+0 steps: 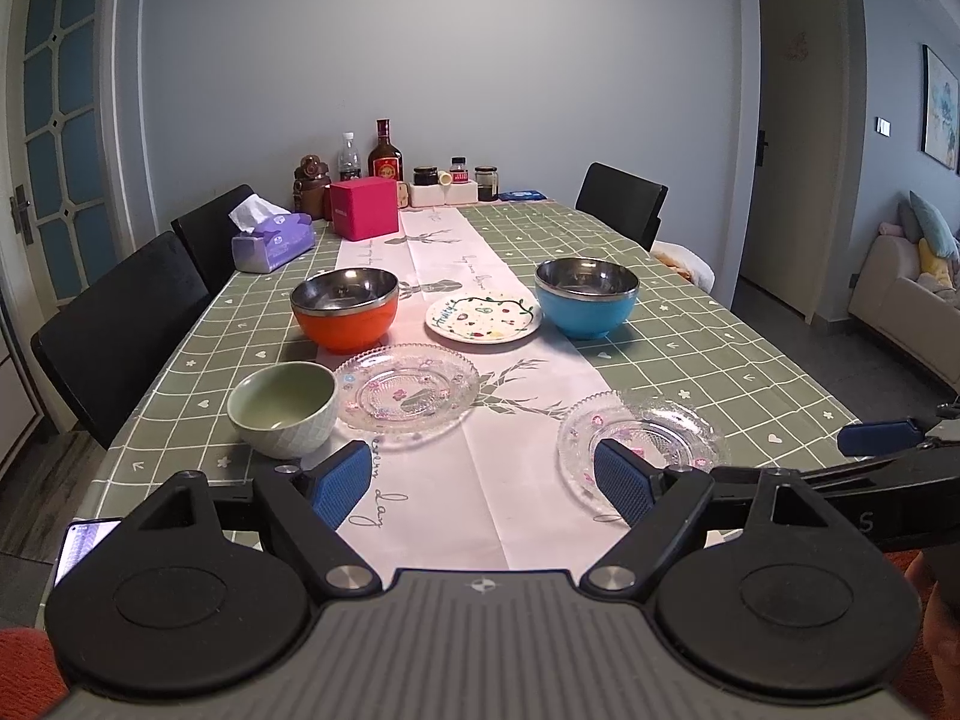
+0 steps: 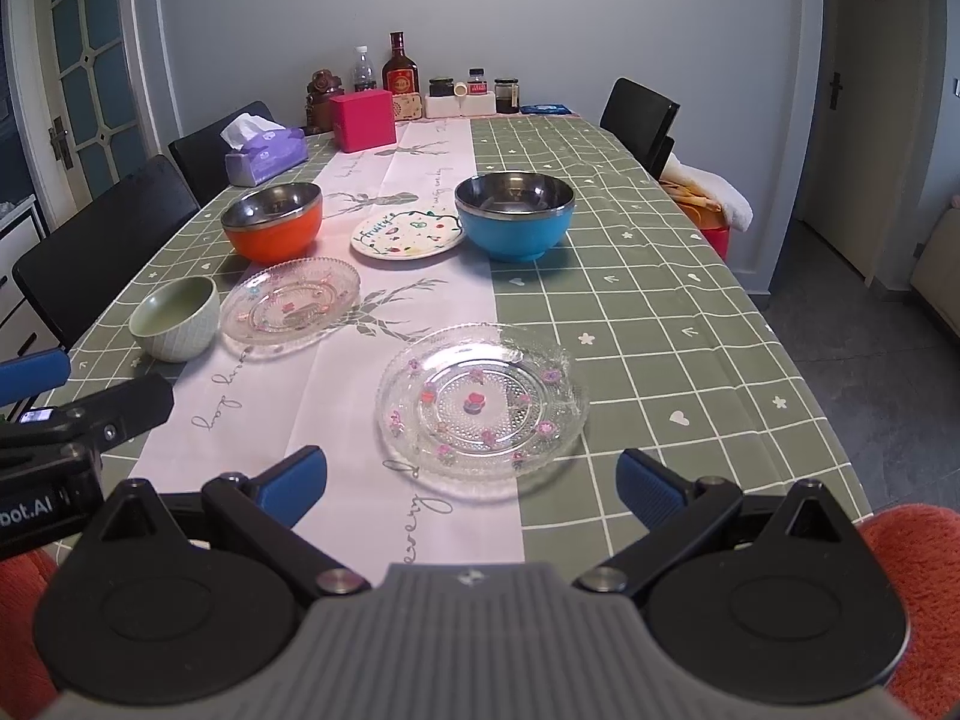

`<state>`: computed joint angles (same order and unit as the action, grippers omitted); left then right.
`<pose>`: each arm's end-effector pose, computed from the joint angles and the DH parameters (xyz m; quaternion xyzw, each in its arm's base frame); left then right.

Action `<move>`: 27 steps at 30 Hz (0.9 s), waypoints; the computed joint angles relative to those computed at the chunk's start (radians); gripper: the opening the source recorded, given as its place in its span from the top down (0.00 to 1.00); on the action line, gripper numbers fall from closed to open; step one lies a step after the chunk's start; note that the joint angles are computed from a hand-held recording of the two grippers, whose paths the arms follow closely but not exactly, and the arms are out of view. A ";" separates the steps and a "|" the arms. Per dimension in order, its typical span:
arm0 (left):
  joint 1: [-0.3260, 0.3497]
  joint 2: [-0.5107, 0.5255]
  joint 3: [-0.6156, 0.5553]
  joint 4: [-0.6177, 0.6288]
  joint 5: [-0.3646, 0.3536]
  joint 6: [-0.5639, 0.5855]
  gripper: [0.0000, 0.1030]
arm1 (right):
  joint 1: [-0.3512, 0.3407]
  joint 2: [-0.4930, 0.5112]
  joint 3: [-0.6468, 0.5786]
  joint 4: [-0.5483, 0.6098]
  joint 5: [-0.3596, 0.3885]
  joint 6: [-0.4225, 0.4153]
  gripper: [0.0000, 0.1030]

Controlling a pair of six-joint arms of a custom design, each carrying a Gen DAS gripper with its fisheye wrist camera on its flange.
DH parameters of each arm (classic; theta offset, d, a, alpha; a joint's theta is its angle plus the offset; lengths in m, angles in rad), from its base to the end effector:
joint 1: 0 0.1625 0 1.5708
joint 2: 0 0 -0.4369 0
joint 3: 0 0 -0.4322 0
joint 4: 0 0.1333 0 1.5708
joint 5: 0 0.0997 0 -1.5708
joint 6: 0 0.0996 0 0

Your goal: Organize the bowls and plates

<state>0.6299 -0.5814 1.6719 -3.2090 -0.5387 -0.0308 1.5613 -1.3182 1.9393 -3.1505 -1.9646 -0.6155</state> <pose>-0.4178 -0.5753 0.0274 0.2482 0.8108 -0.4298 0.3102 0.0894 -0.5941 0.3628 0.1735 -0.8575 0.3770 0.3042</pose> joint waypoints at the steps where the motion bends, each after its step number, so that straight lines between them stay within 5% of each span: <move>1: 0.002 -0.001 -0.001 0.006 -0.005 -0.004 0.07 | -0.004 0.000 0.003 -0.014 0.014 -0.009 0.02; 6: 0.016 0.000 -0.014 0.025 -0.032 0.004 0.10 | -0.024 0.015 0.005 -0.095 0.071 -0.098 0.02; 10: 0.029 0.011 -0.040 0.035 -0.043 0.021 0.14 | -0.063 0.015 -0.016 -0.088 0.185 -0.152 0.02; 14: 0.045 0.036 -0.080 0.016 -0.056 0.076 0.16 | -0.086 0.028 -0.087 0.035 0.236 -0.167 0.03; 17: 0.063 0.052 -0.115 0.031 -0.093 0.103 0.17 | -0.091 0.058 -0.170 0.165 0.208 -0.156 0.03; 19: 0.083 0.053 -0.144 0.084 -0.146 0.066 0.21 | -0.093 0.085 -0.226 0.230 0.173 -0.130 0.10; 21: 0.104 0.060 -0.170 0.117 -0.200 0.032 0.29 | -0.099 0.112 -0.282 0.297 0.147 -0.093 0.31; 24: 0.137 0.084 -0.229 0.189 -0.258 -0.019 0.39 | -0.108 0.159 -0.359 0.369 0.107 -0.047 0.36; 27: 0.172 0.112 -0.296 0.298 -0.315 -0.079 0.60 | -0.120 0.198 -0.427 0.445 0.083 0.009 0.48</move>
<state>0.8021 -0.4694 1.3760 -2.9106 -0.8534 -0.1100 1.4416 -1.1206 1.5124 -2.7055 -1.8813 -0.6067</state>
